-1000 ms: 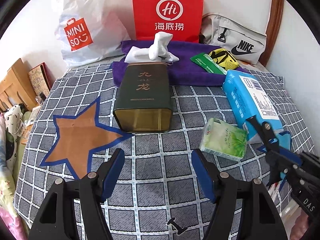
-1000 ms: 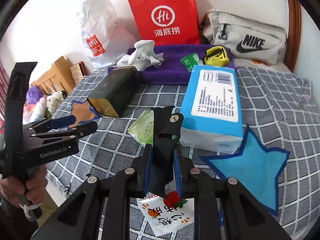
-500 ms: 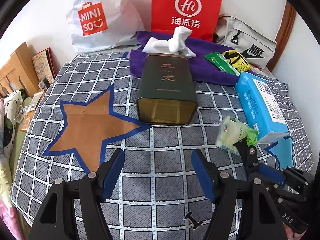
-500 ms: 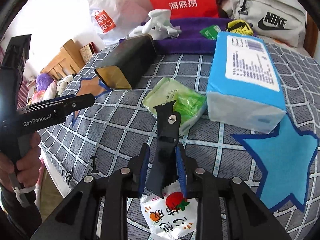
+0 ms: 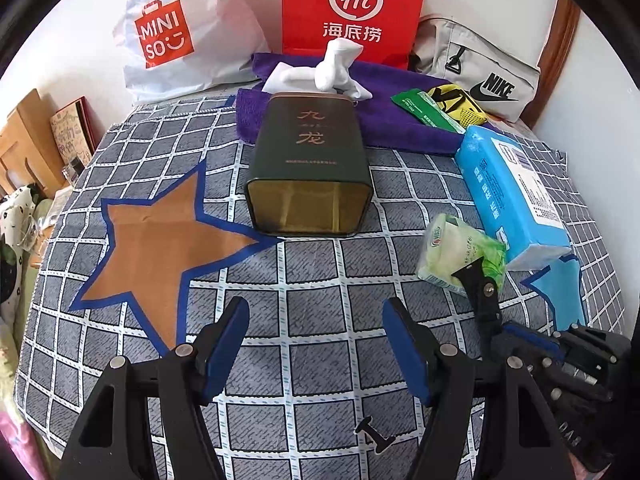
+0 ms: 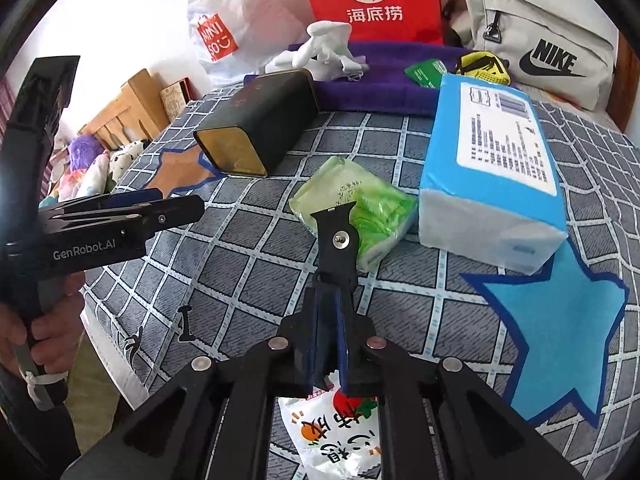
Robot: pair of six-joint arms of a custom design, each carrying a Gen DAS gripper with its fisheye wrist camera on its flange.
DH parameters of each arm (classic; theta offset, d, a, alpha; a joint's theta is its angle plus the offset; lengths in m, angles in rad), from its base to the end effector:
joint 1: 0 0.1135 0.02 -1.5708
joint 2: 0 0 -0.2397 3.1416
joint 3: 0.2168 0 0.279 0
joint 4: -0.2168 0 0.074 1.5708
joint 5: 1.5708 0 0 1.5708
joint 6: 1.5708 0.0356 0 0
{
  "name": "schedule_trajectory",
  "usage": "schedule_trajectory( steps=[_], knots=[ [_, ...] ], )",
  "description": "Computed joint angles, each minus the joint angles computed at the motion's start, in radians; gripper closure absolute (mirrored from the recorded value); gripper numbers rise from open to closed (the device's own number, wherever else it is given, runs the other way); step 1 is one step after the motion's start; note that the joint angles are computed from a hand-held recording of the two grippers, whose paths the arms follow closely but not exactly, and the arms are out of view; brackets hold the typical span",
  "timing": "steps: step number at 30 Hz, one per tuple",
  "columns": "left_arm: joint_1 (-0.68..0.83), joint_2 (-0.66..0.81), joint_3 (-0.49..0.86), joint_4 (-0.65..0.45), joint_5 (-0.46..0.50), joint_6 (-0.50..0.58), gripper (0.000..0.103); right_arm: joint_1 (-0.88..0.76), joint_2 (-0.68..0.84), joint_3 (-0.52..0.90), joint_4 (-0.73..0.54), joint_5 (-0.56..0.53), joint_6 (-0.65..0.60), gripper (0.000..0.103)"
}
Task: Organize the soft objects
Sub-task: 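Hold the snack packet with the right tool while the left tool reaches the light green soap pack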
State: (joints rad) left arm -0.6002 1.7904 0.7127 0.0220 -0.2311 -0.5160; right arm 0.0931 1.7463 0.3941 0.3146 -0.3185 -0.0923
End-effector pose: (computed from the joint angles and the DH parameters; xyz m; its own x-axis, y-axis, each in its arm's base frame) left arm 0.2584 -0.1670 0.0413 -0.8500 -0.0003 -0.5268 0.0429 0.9966 -0.0697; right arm 0.2323 0.0329 0.0037 -0.8311 -0.1655 -0.5310 -0.3247 0.9195 0.2217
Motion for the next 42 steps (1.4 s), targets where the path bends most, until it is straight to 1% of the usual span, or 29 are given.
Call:
schedule_trajectory(
  steps=[3, 4, 6, 7, 9, 12, 15, 16, 17, 18, 19, 22, 23, 27, 29, 30, 32, 33, 34, 35, 36, 37, 39, 41, 42],
  knots=[
    [0.003, 0.003, -0.001, 0.002, 0.015, -0.005, 0.035, 0.045, 0.022, 0.008, 0.004, 0.038, 0.002, 0.075],
    [0.003, 0.002, -0.003, 0.003, 0.015, -0.005, 0.035, 0.054, 0.024, 0.004, 0.013, 0.049, 0.008, 0.073],
    [0.004, 0.002, -0.004, 0.001, 0.015, -0.003, 0.035, 0.073, 0.018, 0.0, 0.014, 0.078, 0.013, 0.071],
    [0.005, -0.001, -0.007, 0.0, 0.015, -0.002, 0.035, 0.092, -0.002, -0.012, 0.014, 0.124, 0.021, 0.071],
    [0.008, -0.005, -0.015, 0.004, 0.019, -0.003, 0.035, 0.101, -0.022, -0.019, 0.001, 0.171, 0.018, 0.071],
    [0.014, -0.004, -0.021, 0.016, 0.031, -0.008, 0.035, 0.081, -0.007, -0.012, -0.005, 0.142, 0.006, 0.071],
    [0.01, 0.005, -0.013, 0.014, 0.037, -0.005, 0.035, 0.105, 0.038, 0.001, 0.025, 0.16, 0.021, 0.071],
    [0.009, 0.005, -0.013, 0.013, 0.037, -0.003, 0.035, 0.112, 0.04, -0.005, 0.045, 0.153, 0.026, 0.072],
    [0.007, 0.005, -0.013, 0.013, 0.037, -0.002, 0.035, 0.113, 0.044, -0.003, 0.057, 0.138, 0.028, 0.076],
    [0.007, 0.004, -0.013, 0.012, 0.037, -0.001, 0.035, 0.115, 0.05, 0.003, 0.057, 0.124, 0.028, 0.085],
    [0.007, 0.003, -0.014, 0.012, 0.037, 0.0, 0.035, 0.118, 0.056, 0.011, 0.061, 0.115, 0.034, 0.089],
    [0.016, -0.006, -0.025, 0.015, 0.04, -0.001, 0.035, 0.116, 0.052, 0.016, 0.078, 0.085, 0.042, 0.096],
    [0.019, -0.008, -0.029, 0.016, 0.041, -0.002, 0.035, 0.111, 0.048, 0.02, 0.077, 0.071, 0.044, 0.096],
    [0.03, -0.012, -0.039, 0.017, 0.042, -0.005, 0.035, 0.103, 0.022, 0.013, 0.065, 0.075, 0.045, 0.097],
    [0.035, -0.007, -0.039, 0.019, 0.047, -0.008, 0.035, 0.093, 0.012, 0.014, 0.036, 0.059, 0.029, 0.096],
    [0.037, -0.005, -0.037, 0.019, 0.05, -0.011, 0.035, 0.1, 0.009, 0.012, 0.03, 0.076, 0.025, 0.095],
    [0.037, 0.002, -0.033, 0.018, 0.052, -0.015, 0.035, 0.111, 0.011, 0.009, 0.035, 0.092, 0.022, 0.094],
    [0.036, 0.004, -0.031, 0.018, 0.053, -0.015, 0.035, 0.113, 0.015, 0.009, 0.035, 0.089, 0.019, 0.09],
    [0.033, 0.006, -0.028, 0.016, 0.051, -0.014, 0.035, 0.118, 0.022, 0.012, 0.039, 0.089, 0.022, 0.083],
    [0.031, 0.007, -0.027, 0.014, 0.05, -0.013, 0.035, 0.12, 0.029, 0.013, 0.048, 0.091, 0.022, 0.077],
    [0.029, 0.008, -0.025, 0.013, 0.05, -0.011, 0.035, 0.125, 0.038, 0.014, 0.06, 0.097, 0.025, 0.068],
    [0.027, 0.011, -0.023, 0.011, 0.05, -0.011, 0.035, 0.134, 0.058, 0.023, 0.074, 0.105, 0.029, 0.064],
    [0.028, 0.015, -0.02, 0.01, 0.053, -0.009, 0.035, 0.145, 0.093, 0.04, 0.087, 0.112, 0.03, 0.065],
    [0.029, 0.021, -0.016, 0.008, 0.054, -0.006, 0.035, 0.16, 0.12, 0.058, 0.089, 0.129, 0.027, 0.083],
    [0.031, 0.023, -0.014, 0.007, 0.055, -0.004, 0.035, 0.162, 0.112, 0.049, 0.102, 0.129, 0.024, 0.084]
  ],
)
